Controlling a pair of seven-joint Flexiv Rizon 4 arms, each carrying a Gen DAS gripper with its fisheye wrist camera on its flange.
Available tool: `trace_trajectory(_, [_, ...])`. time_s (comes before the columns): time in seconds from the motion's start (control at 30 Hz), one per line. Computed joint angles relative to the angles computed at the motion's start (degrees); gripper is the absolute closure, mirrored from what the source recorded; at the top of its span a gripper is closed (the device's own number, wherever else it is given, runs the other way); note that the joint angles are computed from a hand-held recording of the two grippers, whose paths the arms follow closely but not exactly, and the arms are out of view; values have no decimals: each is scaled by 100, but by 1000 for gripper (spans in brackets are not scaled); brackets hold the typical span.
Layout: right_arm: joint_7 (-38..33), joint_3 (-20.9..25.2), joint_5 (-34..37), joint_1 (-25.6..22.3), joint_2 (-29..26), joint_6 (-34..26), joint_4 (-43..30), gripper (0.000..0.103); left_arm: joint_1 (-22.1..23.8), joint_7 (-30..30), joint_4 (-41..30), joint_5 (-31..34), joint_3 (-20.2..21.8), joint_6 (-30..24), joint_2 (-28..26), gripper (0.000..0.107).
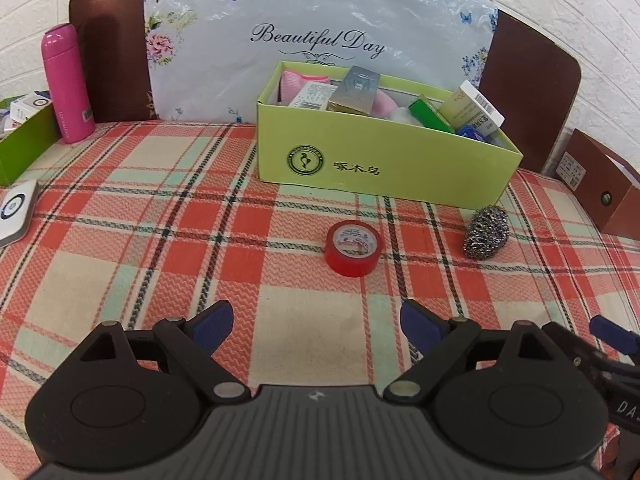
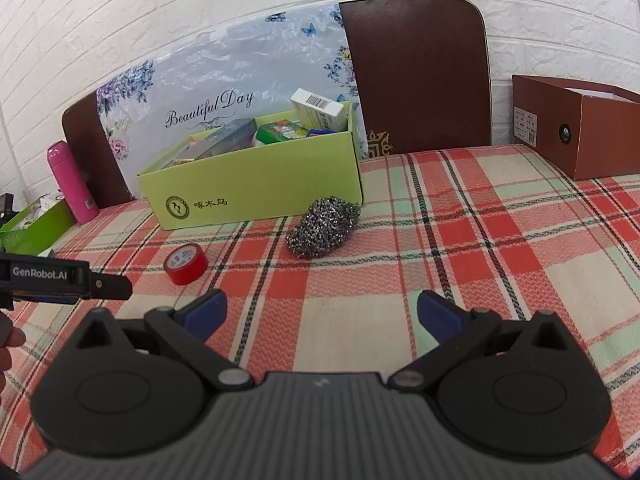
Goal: Organize objects
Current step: 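Withdraw both open tools toward the red tape roll and steel wool, then grasp the steel wool with the right tool while the left tool grasps the red tape roll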
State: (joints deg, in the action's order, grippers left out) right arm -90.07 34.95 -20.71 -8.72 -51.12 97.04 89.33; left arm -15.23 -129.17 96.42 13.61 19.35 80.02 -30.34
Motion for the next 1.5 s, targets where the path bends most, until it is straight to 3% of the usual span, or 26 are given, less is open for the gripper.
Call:
trace_trajectory(0.13, [-45, -45, 5, -22, 63, -9, 106, 0, 265, 379, -156, -200, -317, 309, -235, 13])
trace_trajectory(0.4, [141, -227, 145, -18, 176, -89, 191, 0, 409, 953, -986, -814, -430, 132, -946, 15])
trace_trajectory(0.5, [115, -250, 203, 27, 177, -121, 170, 0, 610, 1263, -1183, -1075, -674, -93, -1052, 26])
trace_trajectory(0.57, [51, -241, 198, 61, 139, -123, 119, 0, 904, 1677, -1096, -1252, -1073, -35, -1022, 57])
trace_trajectory(0.8, [-157, -454, 254, 504, -194, -353, -560, 0, 1062, 2248, -366, -1685, -1375, 330, -667, 58])
trace_trajectory(1.07, [-113, -970, 529, 1269, -773, -826, -1969, 1, 803, 2478, 113, -1850, -1124, 506, -440, 58])
trace_trajectory(1.27, [-558, -796, 745, 1509, -1247, -1369, -2967, 10, 665, 2492, 126, -1870, -974, 564, -413, 48])
trace_trajectory(1.37, [-868, -690, 839, 1545, -1407, -1773, -3315, 33, 606, 2491, 78, -1872, -907, 588, -456, 46])
trace_trajectory(1.4, [-945, -640, 905, 1522, -1408, -1955, -3362, 55, 575, 2483, 40, -1871, -866, 538, -482, 46])
trace_trajectory(1.5, [-1373, -369, 1213, 1283, -1202, -1865, -2967, 58, 641, 2492, 42, -1901, -929, 489, -509, 46])
